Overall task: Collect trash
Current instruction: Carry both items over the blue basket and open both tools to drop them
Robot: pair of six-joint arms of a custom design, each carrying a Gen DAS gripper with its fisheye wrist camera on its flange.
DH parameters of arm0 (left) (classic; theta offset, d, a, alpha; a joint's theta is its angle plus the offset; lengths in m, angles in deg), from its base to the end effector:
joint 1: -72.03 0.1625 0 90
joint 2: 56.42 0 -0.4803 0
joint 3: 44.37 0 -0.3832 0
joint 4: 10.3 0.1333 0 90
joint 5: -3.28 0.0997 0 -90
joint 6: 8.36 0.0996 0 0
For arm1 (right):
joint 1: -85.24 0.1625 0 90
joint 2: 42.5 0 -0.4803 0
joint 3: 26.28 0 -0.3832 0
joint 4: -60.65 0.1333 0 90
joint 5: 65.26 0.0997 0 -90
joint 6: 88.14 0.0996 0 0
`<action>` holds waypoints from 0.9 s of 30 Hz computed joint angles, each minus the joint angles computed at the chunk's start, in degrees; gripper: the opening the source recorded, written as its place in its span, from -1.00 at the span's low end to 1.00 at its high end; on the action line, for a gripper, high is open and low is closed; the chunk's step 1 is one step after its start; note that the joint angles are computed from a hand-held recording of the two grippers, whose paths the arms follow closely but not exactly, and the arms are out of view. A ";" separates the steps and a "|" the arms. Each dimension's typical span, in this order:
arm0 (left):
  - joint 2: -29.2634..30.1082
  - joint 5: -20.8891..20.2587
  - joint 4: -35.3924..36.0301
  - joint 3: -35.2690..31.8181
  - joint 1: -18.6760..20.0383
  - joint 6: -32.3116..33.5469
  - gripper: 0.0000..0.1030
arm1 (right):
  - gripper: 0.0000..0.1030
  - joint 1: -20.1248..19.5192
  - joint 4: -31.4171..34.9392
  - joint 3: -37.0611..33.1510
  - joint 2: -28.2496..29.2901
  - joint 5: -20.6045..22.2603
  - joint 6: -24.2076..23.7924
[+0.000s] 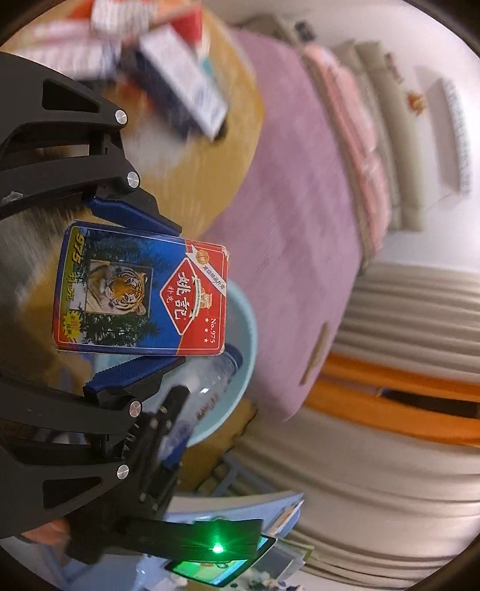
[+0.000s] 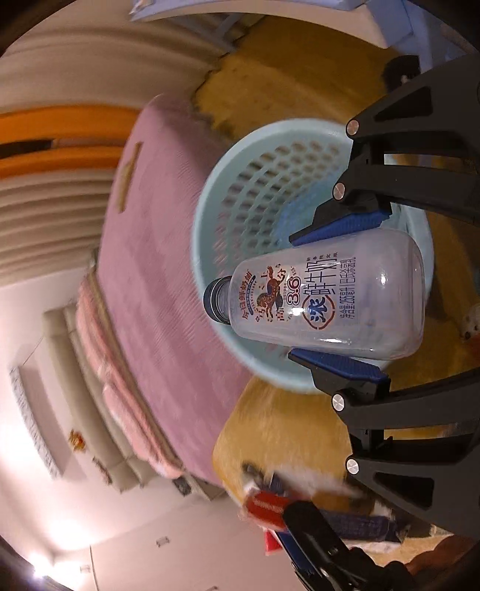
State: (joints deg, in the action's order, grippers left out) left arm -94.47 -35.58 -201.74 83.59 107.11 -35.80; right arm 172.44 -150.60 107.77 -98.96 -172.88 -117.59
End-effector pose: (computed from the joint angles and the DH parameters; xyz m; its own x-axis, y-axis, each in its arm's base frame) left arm -0.2790 -0.4536 0.0340 -0.8026 0.1168 -0.5850 0.4868 0.6952 -0.5290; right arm 0.0793 -0.4898 0.1887 -0.8374 -0.1330 0.5301 -0.4322 0.7547 -0.4935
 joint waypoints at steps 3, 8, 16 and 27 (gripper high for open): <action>2.43 -5.56 1.83 -4.56 3.97 1.27 0.18 | 0.02 -1.93 4.04 -1.45 -0.22 -0.82 0.84; 5.63 -8.59 6.66 -9.42 7.12 2.00 0.18 | 0.02 -2.75 7.48 -3.68 1.07 -4.98 0.45; 7.37 -11.49 10.37 -11.40 9.56 -0.17 0.18 | 0.01 -4.39 11.18 -4.28 0.84 -4.77 1.10; 5.96 -13.84 6.26 -10.09 10.13 -1.29 0.42 | 0.10 -4.39 11.81 -4.69 -0.01 -5.02 2.96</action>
State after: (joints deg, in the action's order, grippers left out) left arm -88.51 -49.42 -195.48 73.50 117.24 -37.09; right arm 168.05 -138.79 103.08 -98.97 -177.91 -114.63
